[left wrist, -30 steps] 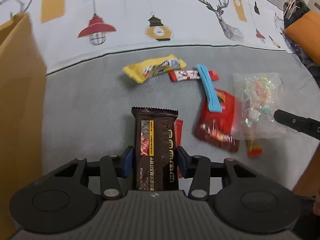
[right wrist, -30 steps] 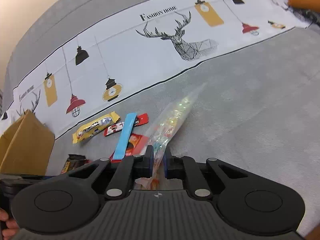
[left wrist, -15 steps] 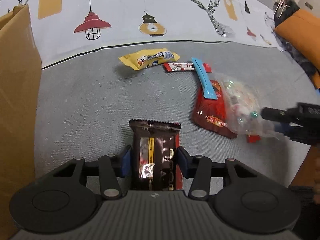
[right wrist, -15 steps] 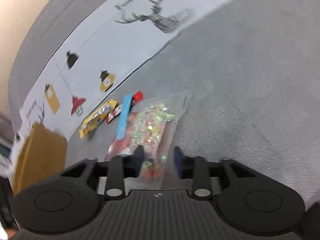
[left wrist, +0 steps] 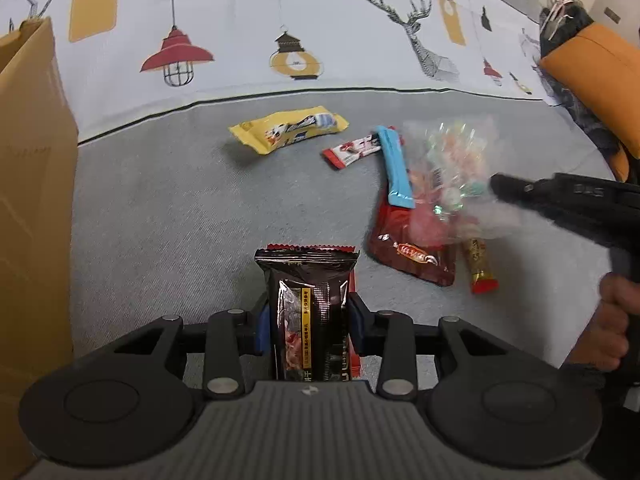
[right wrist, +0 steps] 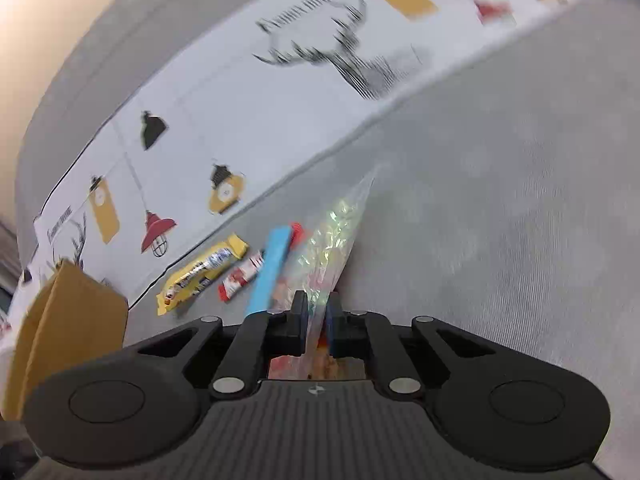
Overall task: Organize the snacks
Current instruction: 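Grasp the dark chocolate bar with the left tool while the right tool grasps the candy bag, then carry the chocolate bar and candy bag into the box and release both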
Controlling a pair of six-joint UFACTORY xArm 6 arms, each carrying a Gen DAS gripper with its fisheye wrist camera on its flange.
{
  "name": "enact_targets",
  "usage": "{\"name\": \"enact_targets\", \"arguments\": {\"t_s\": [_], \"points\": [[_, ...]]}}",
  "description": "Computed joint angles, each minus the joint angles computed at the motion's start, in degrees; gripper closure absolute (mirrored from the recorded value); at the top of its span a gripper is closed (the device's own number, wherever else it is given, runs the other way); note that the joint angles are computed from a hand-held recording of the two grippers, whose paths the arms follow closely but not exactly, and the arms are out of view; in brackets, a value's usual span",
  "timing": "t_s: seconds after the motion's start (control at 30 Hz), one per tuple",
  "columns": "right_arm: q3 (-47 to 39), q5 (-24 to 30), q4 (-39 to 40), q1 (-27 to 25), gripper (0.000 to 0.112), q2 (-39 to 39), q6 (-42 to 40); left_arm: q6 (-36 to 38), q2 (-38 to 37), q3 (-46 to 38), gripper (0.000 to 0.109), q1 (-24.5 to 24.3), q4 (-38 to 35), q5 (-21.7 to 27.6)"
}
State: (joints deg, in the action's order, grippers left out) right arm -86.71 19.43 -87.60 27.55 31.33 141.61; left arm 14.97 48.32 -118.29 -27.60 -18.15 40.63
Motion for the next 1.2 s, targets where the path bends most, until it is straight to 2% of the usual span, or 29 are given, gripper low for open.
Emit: {"name": "enact_targets", "arguments": {"t_s": [0.1,0.27,0.33,0.37,0.43,0.5,0.57,0.7,0.9,0.97,1.03,1.13,1.2], "points": [[1.2,-0.1,-2.5,0.7,0.107,-1.7,-1.5,-2.7,1.5,-2.7,0.063,0.3,2.8,4.2],[5.2,3.3,-3.5,3.3,0.108,-6.0,-4.2,-4.1,-2.5,2.9,0.063,0.9,3.4,2.9],[7.5,4.8,-4.1,4.6,0.108,-8.4,-3.7,-4.1,-3.7,4.1,0.060,1.1,3.4,3.8],[8.2,4.8,-4.3,5.1,0.108,-9.0,-3.6,-4.2,-4.4,5.1,0.053,1.1,3.5,3.8],[8.6,4.7,-2.5,6.2,0.108,-9.4,-4.7,-4.1,-5.7,7.4,0.053,1.0,4.0,2.9],[7.7,5.0,2.6,7.4,0.108,-8.6,-11.6,-4.7,-6.9,9.5,0.054,0.8,5.2,2.5],[5.9,5.8,6.6,8.4,0.108,-7.3,-18.7,-3.2,-8.1,11.3,0.065,0.7,4.4,2.2],[3.4,3.4,7.7,8.1,0.102,-4.8,-21.9,-1.6,-9.7,14.5,0.066,0.0,5.8,-1.2],[-6.2,-1.7,20.6,6.1,0.094,4.2,-36.7,-1.2,-9.7,14.4,0.066,0.6,3.8,-0.8],[-9.0,-5.2,22.3,5.0,0.093,6.8,-36.7,-0.9,-9.4,14.1,0.066,0.7,3.1,-0.6],[-11.3,-8.5,21.3,4.0,0.102,8.8,-33.4,-0.9,-9.6,14.2,0.066,0.9,2.5,-1.0],[-13.3,-6.1,24.8,5.1,0.106,9.3,-40.9,0.2,-10.3,14.4,0.067,0.9,0.8,-1.8],[-12.6,-4.9,23.1,5.6,0.108,7.9,-39.9,1.2,-11.3,14.7,0.068,0.9,-0.7,-2.9]]}}
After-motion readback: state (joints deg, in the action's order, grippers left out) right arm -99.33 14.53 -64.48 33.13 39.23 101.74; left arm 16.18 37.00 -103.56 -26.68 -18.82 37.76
